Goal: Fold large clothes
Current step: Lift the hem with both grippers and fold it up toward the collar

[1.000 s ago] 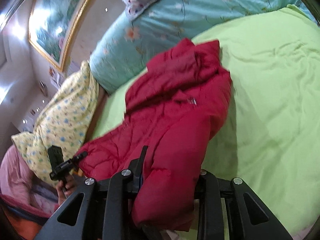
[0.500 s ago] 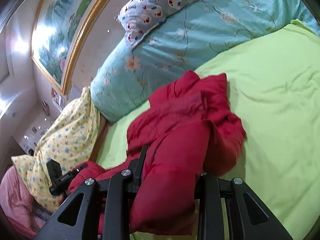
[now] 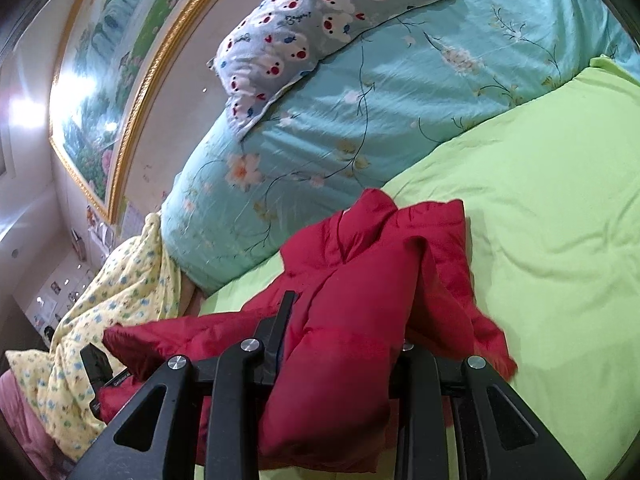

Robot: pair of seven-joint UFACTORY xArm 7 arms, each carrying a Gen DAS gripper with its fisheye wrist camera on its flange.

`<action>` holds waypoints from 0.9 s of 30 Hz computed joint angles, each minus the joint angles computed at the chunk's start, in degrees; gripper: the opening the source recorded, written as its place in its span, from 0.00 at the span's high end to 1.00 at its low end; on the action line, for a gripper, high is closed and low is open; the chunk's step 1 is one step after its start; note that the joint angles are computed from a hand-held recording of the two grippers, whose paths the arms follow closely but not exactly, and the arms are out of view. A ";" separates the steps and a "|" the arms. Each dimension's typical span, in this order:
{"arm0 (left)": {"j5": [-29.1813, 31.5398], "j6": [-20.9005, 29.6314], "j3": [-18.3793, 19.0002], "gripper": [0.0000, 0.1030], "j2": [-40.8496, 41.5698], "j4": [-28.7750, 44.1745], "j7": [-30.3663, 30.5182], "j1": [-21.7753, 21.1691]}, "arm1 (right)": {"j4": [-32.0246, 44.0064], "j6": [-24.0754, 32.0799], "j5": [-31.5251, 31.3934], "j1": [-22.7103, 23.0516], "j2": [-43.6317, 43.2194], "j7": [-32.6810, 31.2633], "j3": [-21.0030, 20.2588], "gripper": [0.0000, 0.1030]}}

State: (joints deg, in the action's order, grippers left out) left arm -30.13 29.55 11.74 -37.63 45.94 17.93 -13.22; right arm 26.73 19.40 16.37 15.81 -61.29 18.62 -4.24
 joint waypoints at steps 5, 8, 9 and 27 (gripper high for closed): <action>1.46 -5.67 -2.67 0.78 8.62 4.00 -2.02 0.59 | 3.43 -4.70 -0.54 -0.97 8.85 -0.22 -0.61 0.72; 2.30 -7.77 -3.71 0.78 13.58 6.77 -3.38 1.42 | 5.56 -6.71 -0.77 -2.46 14.08 0.58 -0.65 0.71; 2.75 -8.54 -4.21 0.78 15.01 7.48 -3.78 1.83 | 6.13 -7.09 -0.76 -2.81 15.44 0.85 -0.79 0.70; 6.04 -7.17 -11.42 0.71 36.66 22.46 -8.58 8.75 | 15.18 -13.12 1.63 -3.34 37.45 -0.98 -3.33 0.68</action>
